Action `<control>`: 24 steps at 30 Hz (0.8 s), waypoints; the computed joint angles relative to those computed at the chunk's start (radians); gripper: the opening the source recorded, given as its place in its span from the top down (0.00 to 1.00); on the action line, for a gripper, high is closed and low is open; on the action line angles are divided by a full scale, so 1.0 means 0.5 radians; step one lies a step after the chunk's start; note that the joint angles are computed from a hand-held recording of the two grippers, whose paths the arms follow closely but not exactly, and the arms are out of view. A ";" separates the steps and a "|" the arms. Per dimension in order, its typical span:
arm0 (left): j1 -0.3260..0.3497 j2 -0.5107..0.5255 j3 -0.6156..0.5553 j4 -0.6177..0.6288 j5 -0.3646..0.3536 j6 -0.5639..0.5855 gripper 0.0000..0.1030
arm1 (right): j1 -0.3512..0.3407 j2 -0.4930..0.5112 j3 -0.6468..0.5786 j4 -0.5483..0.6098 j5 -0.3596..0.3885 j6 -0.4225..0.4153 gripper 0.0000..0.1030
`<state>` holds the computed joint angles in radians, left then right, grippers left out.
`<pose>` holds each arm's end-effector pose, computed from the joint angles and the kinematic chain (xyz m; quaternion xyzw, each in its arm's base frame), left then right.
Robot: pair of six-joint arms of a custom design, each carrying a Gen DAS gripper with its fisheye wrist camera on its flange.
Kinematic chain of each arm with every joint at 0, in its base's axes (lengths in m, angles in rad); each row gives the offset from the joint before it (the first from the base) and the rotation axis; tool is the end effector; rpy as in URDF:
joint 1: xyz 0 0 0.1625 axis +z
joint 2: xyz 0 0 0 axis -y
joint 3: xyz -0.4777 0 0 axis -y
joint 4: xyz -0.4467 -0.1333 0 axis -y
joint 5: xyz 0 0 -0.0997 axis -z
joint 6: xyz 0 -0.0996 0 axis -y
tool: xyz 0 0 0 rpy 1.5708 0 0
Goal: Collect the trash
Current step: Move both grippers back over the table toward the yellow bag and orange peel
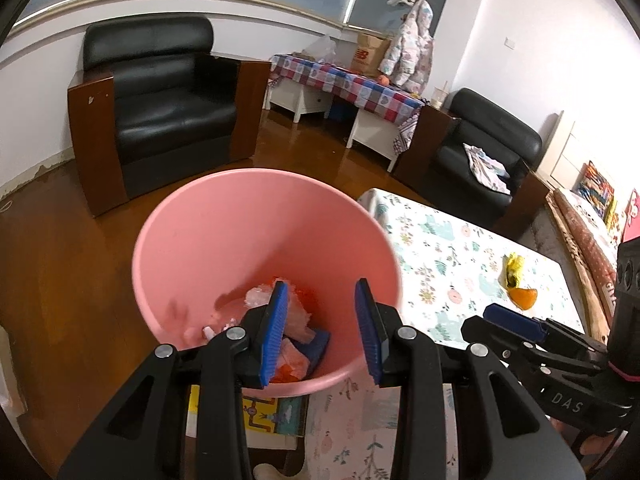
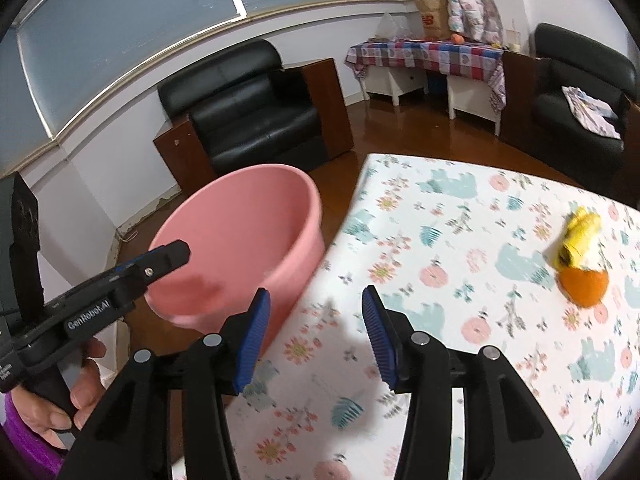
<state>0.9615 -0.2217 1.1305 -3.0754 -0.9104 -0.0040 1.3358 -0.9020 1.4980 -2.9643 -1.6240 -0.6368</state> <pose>-0.3369 -0.8224 -0.0940 0.1787 0.8916 -0.3583 0.2117 -0.0633 -0.8143 0.2884 0.1737 -0.9048 0.3415 0.1861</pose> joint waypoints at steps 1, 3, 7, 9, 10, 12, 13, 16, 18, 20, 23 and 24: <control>-0.007 0.004 -0.002 0.006 -0.004 0.013 0.66 | -0.009 -0.009 0.011 -0.009 -0.002 0.007 0.54; -0.015 0.014 -0.011 0.022 -0.011 0.021 0.66 | -0.037 -0.035 0.034 -0.024 -0.003 0.035 0.54; -0.039 0.041 -0.027 0.025 -0.044 0.063 0.66 | -0.090 -0.086 0.074 -0.056 -0.002 0.085 0.54; -0.048 0.055 -0.037 0.025 -0.061 0.075 0.66 | -0.117 -0.115 0.097 -0.102 -0.009 0.118 0.54; -0.052 0.063 -0.044 0.024 -0.074 0.076 0.66 | -0.130 -0.128 0.107 -0.125 -0.007 0.135 0.54; -0.058 0.077 -0.067 0.047 -0.110 0.065 0.66 | -0.164 -0.161 0.131 -0.187 -0.007 0.176 0.54; -0.061 0.084 -0.077 0.051 -0.119 0.068 0.66 | -0.173 -0.169 0.134 -0.211 -0.014 0.193 0.54; -0.077 0.118 -0.120 0.072 -0.141 0.107 0.66 | -0.227 -0.200 0.125 -0.276 -0.045 0.287 0.54; -0.087 0.141 -0.153 0.108 -0.156 0.121 0.66 | -0.253 -0.204 0.090 -0.281 -0.069 0.350 0.54; -0.095 0.165 -0.189 0.158 -0.173 0.135 0.66 | -0.277 -0.204 0.058 -0.290 -0.080 0.403 0.53; -0.106 0.198 -0.242 0.230 -0.185 0.156 0.66 | -0.296 -0.176 -0.005 -0.328 -0.115 0.440 0.47; -0.110 0.212 -0.269 0.257 -0.185 0.159 0.66 | -0.298 -0.167 -0.028 -0.326 -0.128 0.442 0.47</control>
<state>0.9065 -0.1156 0.9962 -2.9471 -1.0030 0.0755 1.1867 -0.9852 1.4841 -3.1271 -1.6879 -0.4158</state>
